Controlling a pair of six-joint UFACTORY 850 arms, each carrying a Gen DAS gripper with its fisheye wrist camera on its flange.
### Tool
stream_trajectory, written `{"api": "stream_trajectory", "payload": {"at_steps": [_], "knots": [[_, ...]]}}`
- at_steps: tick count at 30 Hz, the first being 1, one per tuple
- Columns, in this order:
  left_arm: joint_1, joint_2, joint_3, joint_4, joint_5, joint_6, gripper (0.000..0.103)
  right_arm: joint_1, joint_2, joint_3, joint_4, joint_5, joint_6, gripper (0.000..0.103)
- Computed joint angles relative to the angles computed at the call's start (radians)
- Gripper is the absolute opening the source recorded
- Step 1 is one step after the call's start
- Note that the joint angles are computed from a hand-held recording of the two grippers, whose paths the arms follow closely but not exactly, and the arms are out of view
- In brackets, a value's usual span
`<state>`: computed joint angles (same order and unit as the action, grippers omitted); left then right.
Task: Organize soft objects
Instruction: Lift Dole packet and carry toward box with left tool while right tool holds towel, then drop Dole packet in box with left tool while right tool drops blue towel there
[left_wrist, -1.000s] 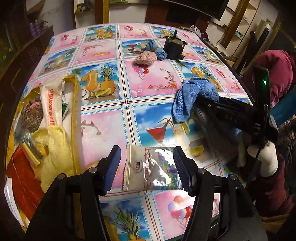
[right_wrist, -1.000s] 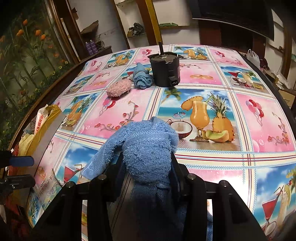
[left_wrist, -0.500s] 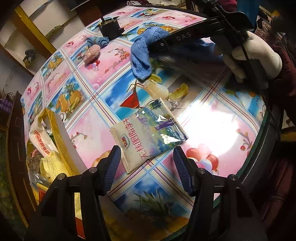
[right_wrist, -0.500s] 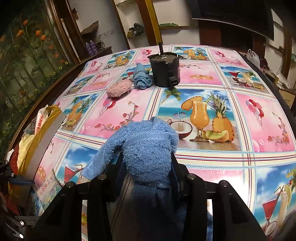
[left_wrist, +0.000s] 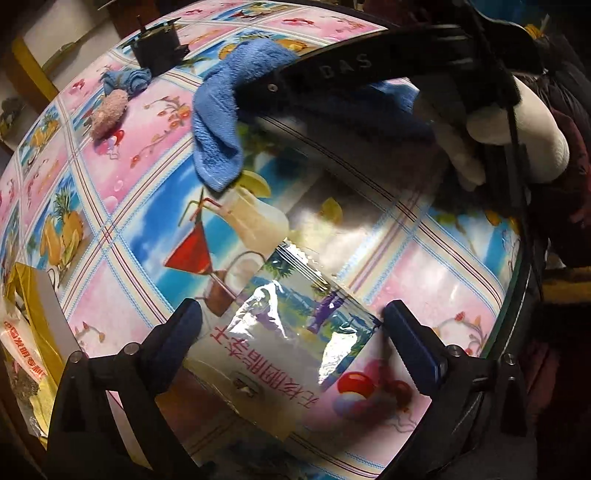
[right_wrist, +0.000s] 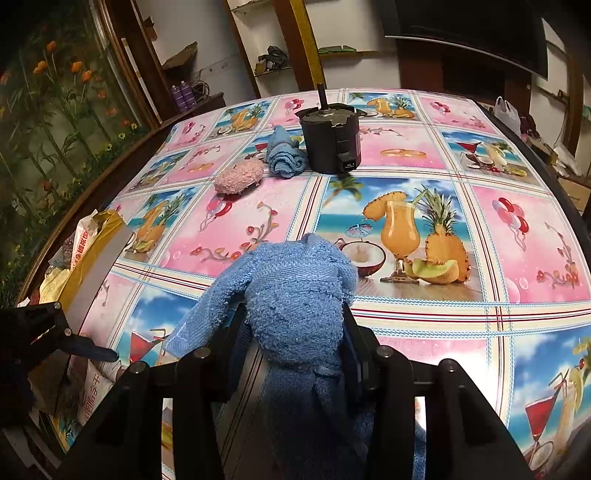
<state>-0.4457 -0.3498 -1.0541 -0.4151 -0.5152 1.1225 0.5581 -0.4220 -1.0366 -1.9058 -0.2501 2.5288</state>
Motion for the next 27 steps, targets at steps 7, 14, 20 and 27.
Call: {"api": "stream_trajectory", "payload": {"at_steps": [7, 14, 20, 27], "knots": [[0.002, 0.055, 0.067, -0.002, 0.014, -0.007, 0.1, 0.0, -0.002, -0.003, -0.012, 0.003, 0.005, 0.049], [0.031, 0.15, 0.174, -0.17, 0.11, -0.013, 0.063, 0.002, -0.004, -0.005, 0.0, -0.002, -0.023, 0.047], [0.099, 0.201, 0.256, -0.645, 0.109, 0.277, 0.061, -0.007, 0.009, 0.022, -0.191, -0.004, 0.191, 0.035], [0.253, 0.321, 0.326, -0.959, -0.04, 0.433, 0.061, 0.009, 0.042, 0.054, -0.297, -0.063, 0.312, 0.034]]}}
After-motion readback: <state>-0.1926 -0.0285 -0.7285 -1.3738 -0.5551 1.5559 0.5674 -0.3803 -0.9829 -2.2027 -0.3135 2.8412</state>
